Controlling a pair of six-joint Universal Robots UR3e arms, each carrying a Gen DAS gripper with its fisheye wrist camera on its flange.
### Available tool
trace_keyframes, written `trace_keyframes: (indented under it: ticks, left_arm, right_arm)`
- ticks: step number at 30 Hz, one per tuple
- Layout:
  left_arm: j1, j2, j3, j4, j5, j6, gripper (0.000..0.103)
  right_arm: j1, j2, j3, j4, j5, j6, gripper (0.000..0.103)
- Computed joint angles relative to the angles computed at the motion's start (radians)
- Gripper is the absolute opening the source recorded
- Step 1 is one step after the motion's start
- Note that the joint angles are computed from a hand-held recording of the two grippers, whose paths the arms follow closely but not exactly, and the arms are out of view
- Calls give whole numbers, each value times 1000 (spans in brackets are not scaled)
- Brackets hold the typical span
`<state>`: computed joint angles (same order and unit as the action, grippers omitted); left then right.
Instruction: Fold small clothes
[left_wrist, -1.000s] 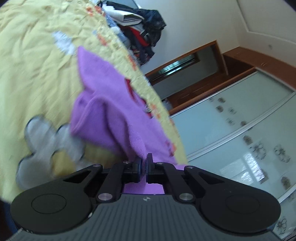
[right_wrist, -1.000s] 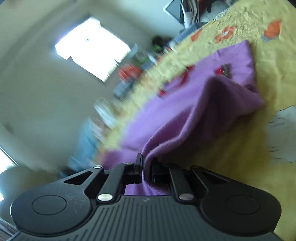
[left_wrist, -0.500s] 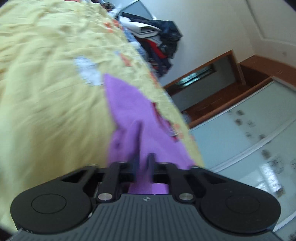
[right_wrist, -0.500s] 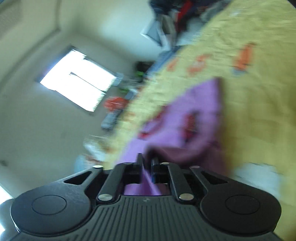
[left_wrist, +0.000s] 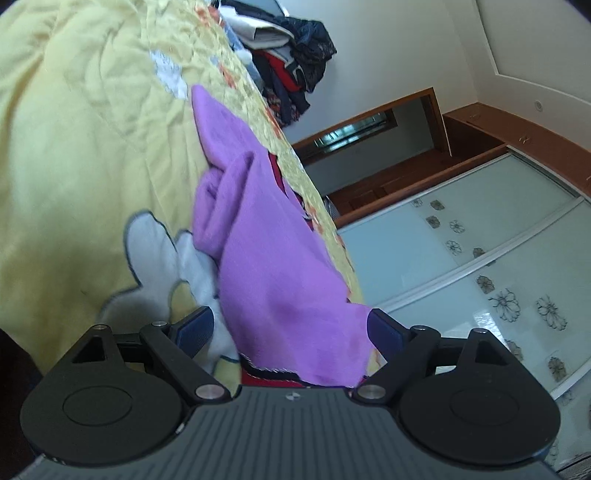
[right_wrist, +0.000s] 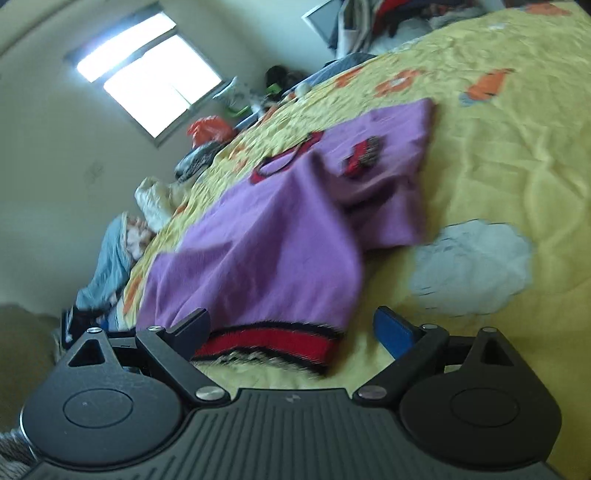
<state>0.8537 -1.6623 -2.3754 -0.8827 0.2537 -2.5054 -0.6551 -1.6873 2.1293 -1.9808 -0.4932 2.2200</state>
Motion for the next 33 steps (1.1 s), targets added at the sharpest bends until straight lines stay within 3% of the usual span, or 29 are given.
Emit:
trace_keyframes:
  ticks: [1,3,5,6,11,15,17,19,20,24,26,31,33]
  left_arm:
    - [-10,-2,14,-37,0,17,88]
    - [-25,3,-2,21,12,-19,83]
    - [-29,-5,-5,9,10,-28,77]
    - [-28,-2,-12,2,9,-30,76]
    - [-17,33,-35,-117,5,59,74]
    - [-43,-26,-57,48,10,-45,50]
    - [-55,-65,-56,110,4,-80,36]
    - [-57,-93,-76,226,7,-152,9]
    - [-52,-102,-92,281,2,-181,7]
    - [-10,-51,-150,312,-16,-179,7]
    - [6,-20,-186,355,-15,-203,7]
    - [30,103,-249,297,-23,-180,6]
    - [37,133,-273,282,-34,-180,6]
  right_arm:
    - [20,-2,6,-30,-4,18,96]
    - [52,-13,20,-92,-23,61,86]
    - [84,31,9,-149,-27,134,47]
    - [93,45,17,-195,-33,174,43]
    - [87,55,8,-190,-24,193,42]
    - [83,60,9,-179,-13,186,43]
    - [77,45,37,-239,-21,219,43]
    - [74,33,35,-216,-23,205,43]
    - [73,23,46,-234,-25,211,43]
    - [62,23,65,-238,-7,209,38]
    - [59,19,80,-265,-4,223,11]
    - [15,-35,130,-228,84,184,7]
    - [-21,-76,133,-76,144,90,6]
